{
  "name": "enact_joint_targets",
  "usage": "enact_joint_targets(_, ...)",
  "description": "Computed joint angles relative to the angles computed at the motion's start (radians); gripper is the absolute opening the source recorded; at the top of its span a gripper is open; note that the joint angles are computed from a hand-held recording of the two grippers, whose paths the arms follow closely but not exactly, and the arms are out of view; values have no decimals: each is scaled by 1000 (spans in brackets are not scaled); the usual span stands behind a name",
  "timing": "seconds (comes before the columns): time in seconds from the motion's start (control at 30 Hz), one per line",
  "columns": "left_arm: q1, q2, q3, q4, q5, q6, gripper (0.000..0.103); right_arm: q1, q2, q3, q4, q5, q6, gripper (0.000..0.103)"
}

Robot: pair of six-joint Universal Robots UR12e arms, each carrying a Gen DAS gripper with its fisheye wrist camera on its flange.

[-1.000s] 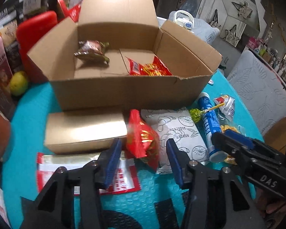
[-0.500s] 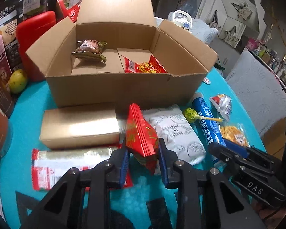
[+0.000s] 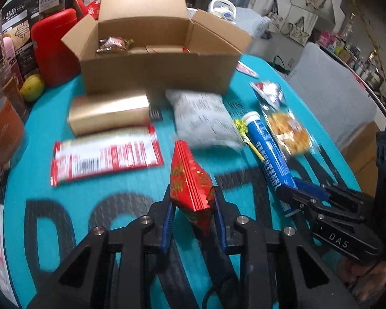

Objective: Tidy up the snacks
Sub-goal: 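Lift the red packet with the left tool while the right tool lifts the blue tube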

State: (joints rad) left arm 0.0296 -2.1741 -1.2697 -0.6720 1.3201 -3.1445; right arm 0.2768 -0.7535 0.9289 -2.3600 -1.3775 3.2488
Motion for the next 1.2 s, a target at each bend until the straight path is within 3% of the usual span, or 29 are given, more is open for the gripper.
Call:
enact_joint_targets(0.27, -2, 34, -53, -13, -8, 36, 27, 4, -55, 78, 19, 7, -44, 29)
enact_joint_targets(0.4, -2, 24, -48, 19, -6, 24, 28, 8, -44, 71, 5, -10, -34, 31)
enact_joint_targets(0.53, -6, -6, -2, -59, 1, 29, 28, 14, -24, 44, 1, -53, -44, 41)
enact_joint_targets(0.6, -7, -7, -7, -22, 1, 36, 29, 15, -14, 31, -3, -65, -48, 44)
enact_joint_targets(0.8, -6, -23, 12, -19, -6, 22, 29, 25, 9, -3, -4, -110, -73, 45)
enact_joint_targets(0.83, -5, -25, 15, -18, -8, 20, 29, 27, 9, -2, -8, -116, -78, 45)
enact_joint_targets(0.9, -2, -26, 6, 20, -18, 10, 29, 29, 9, 0, -19, -138, -86, 28)
enact_joint_targets(0.97, -1, -20, -13, 67, -11, 7, 28, 27, 8, 3, -23, -132, -86, 28)
enact_joint_targets(1.2, -3, -6, -24, 91, -7, 14, 27, 14, -7, 25, -32, -57, -55, 28)
